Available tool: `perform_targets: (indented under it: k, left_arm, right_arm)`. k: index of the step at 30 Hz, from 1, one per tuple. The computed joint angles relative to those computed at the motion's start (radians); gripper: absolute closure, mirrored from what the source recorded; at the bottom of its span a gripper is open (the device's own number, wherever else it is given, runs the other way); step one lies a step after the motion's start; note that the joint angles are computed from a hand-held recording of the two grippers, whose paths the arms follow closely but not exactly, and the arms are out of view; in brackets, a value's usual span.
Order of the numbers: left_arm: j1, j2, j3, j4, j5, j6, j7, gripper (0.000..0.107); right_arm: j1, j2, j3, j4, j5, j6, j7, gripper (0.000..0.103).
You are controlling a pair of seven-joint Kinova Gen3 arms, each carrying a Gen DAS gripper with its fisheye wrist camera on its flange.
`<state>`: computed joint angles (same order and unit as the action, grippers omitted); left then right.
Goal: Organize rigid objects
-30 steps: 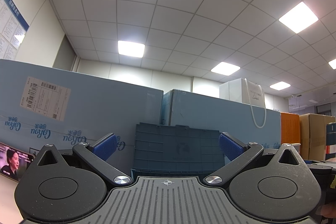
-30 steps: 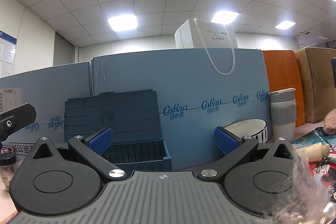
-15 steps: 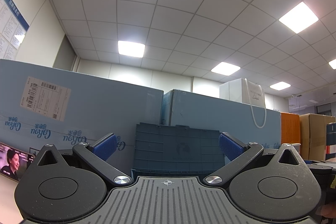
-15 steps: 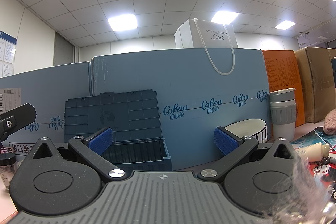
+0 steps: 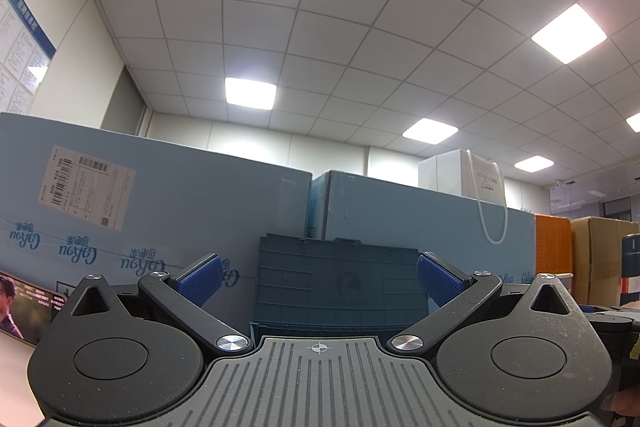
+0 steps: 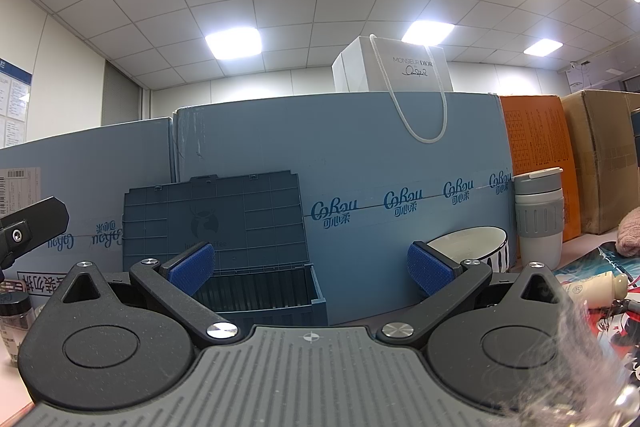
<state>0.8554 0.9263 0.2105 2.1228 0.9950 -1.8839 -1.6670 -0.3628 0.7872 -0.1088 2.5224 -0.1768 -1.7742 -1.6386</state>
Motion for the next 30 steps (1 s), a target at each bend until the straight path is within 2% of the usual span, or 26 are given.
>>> perform_targets:
  k: [30]
  left_arm:
    - [0.001,-0.009,0.006,-0.018,0.031,0.022,-0.01,0.004]
  right_arm:
    - [0.001,0.005,0.001,0.0,0.002,-0.003,0.0,0.0]
